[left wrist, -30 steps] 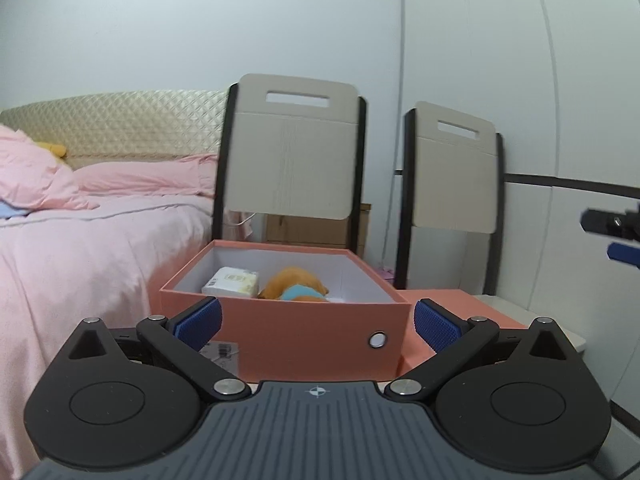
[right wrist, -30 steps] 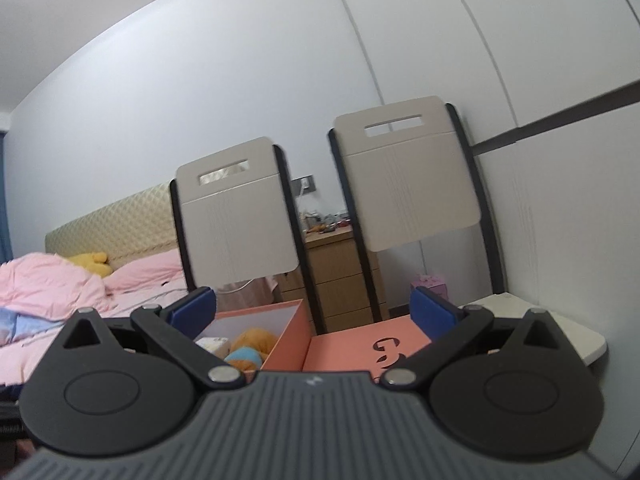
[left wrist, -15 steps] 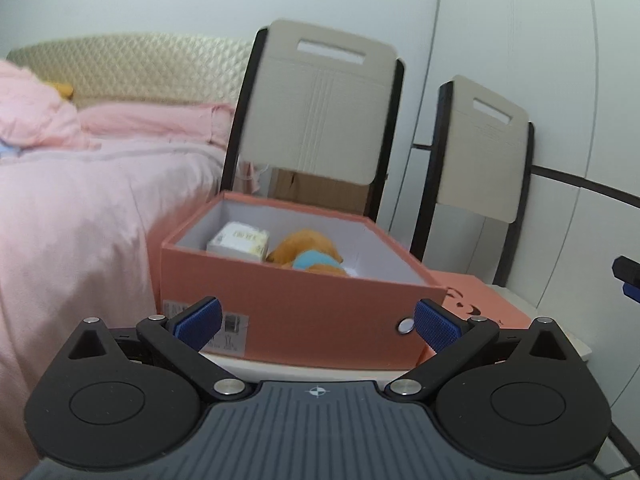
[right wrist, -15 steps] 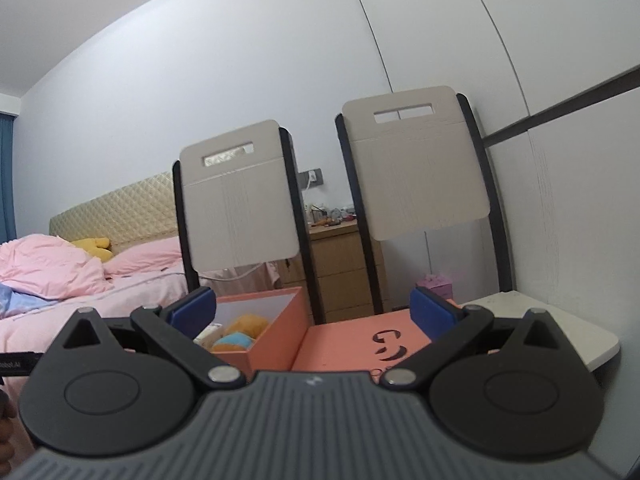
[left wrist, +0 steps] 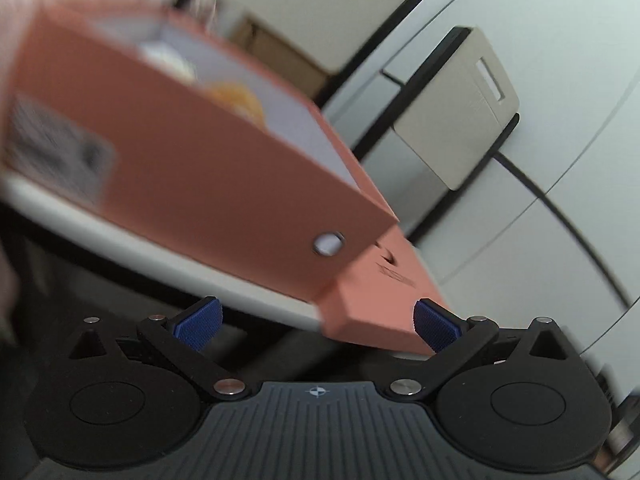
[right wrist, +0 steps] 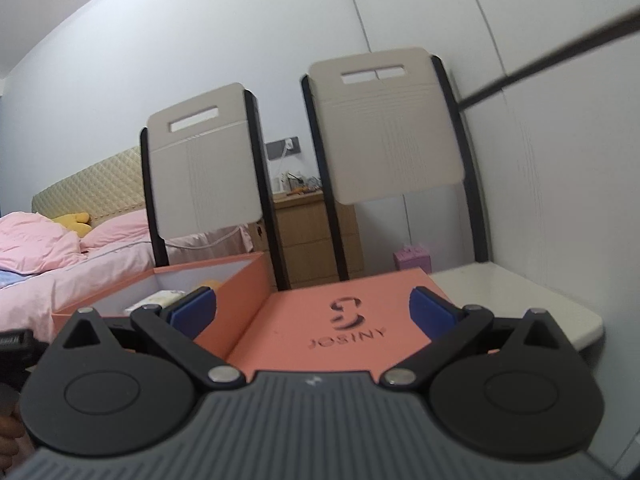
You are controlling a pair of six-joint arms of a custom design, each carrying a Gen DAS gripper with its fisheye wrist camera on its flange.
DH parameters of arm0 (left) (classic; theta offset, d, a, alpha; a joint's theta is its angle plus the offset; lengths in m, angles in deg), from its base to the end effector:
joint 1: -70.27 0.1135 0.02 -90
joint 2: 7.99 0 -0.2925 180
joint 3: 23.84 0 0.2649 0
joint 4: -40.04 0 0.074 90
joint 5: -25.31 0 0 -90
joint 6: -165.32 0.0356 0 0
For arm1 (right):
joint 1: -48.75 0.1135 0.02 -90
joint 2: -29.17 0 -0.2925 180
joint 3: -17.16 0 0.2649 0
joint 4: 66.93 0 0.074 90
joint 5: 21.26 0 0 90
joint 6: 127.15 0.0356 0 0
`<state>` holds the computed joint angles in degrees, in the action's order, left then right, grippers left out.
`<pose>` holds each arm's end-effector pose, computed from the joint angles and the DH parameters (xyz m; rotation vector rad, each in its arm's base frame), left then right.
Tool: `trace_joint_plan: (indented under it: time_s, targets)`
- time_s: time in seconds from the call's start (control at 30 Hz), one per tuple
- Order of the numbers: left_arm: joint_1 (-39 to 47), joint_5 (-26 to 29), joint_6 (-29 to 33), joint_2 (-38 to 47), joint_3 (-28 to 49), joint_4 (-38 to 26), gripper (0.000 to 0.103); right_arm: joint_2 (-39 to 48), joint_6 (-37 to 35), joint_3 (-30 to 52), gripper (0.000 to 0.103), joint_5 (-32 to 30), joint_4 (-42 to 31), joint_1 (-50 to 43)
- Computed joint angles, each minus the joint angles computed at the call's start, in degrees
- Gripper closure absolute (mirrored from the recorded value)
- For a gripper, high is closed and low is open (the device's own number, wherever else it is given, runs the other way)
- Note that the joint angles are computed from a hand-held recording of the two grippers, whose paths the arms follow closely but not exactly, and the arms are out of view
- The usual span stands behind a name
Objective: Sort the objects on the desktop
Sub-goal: 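Tilt the left tool under the pink lid edge while the right tool approaches the lid, then close the left gripper on the edge of the JOSINY lid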
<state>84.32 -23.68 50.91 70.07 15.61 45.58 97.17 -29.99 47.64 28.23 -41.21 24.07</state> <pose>0.2492 0.0383 0.1793 -0.2851 2.0896 -0.8710 0.2091 -0.0706 0.2027 -0.0235 1.7436 0.4024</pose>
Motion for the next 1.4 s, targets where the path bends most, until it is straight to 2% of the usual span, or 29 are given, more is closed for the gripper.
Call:
trace_joint_plan:
  time_s: [0.17,0.37,0.4,0.47,0.6,0.63,0.77,0.9,0.97,1.07,1.2,1.27,1.4]
  targets:
    - [-4.52,5.56,-11.52,12.86,5.05,7.94,0.001,3.34,-4.51,-0.89,0.0,-6.16,-2.44,-7.73]
    - [-6.87,11.65,-23.93,23.9,9.9,12.4,0.006,8.42,-8.99,-1.2,0.0,-10.09,-5.83,-13.93]
    - [-7.0,11.66,-24.81,24.89,10.61,11.73,0.007,9.2,-9.25,-1.27,0.0,-10.52,-5.78,-14.7]
    - [-7.22,12.12,-26.57,27.04,12.09,10.85,0.019,10.83,-9.34,-1.4,0.0,-11.04,-5.04,-15.81]
    - [-8.21,13.77,-28.05,30.91,16.08,7.16,0.023,13.96,-8.02,-0.43,0.0,-10.44,-4.51,-16.03]
    - [-8.48,13.73,-28.27,31.22,16.67,6.41,0.027,14.54,-7.58,-0.06,0.0,-10.36,-4.53,-15.97]
    - [-9.66,14.28,-28.38,32.45,18.91,3.36,0.028,16.42,-7.99,2.24,0.0,-10.22,-5.45,-15.36]
    - [-9.68,14.84,-30.58,33.46,18.75,5.58,0.031,18.56,-6.18,4.74,0.0,-9.28,-3.05,-14.55]
    - [-9.42,15.4,-31.46,34.29,19.2,6.08,0.036,19.12,-4.94,5.17,0.0,-9.11,-1.26,-14.5]
    - [-9.21,15.78,-32.53,35.42,20.84,4.71,0.038,19.76,-3.95,5.5,0.0,-9.28,-0.3,-14.8]
    - [-9.16,15.75,-33.67,36.42,20.79,6.88,0.043,20.92,-5.24,6.49,0.0,-9.78,-0.83,-15.75]
    - [-9.08,16.24,-34.14,37.11,20.57,7.55,0.053,21.44,-5.3,7.27,0.0,-8.78,-1.34,-16.16]
    - [-8.53,17.76,-37.11,38.28,18.77,12.43,0.056,22.0,-6.95,9.02,0.0,-7.14,-4.17,-16.0]
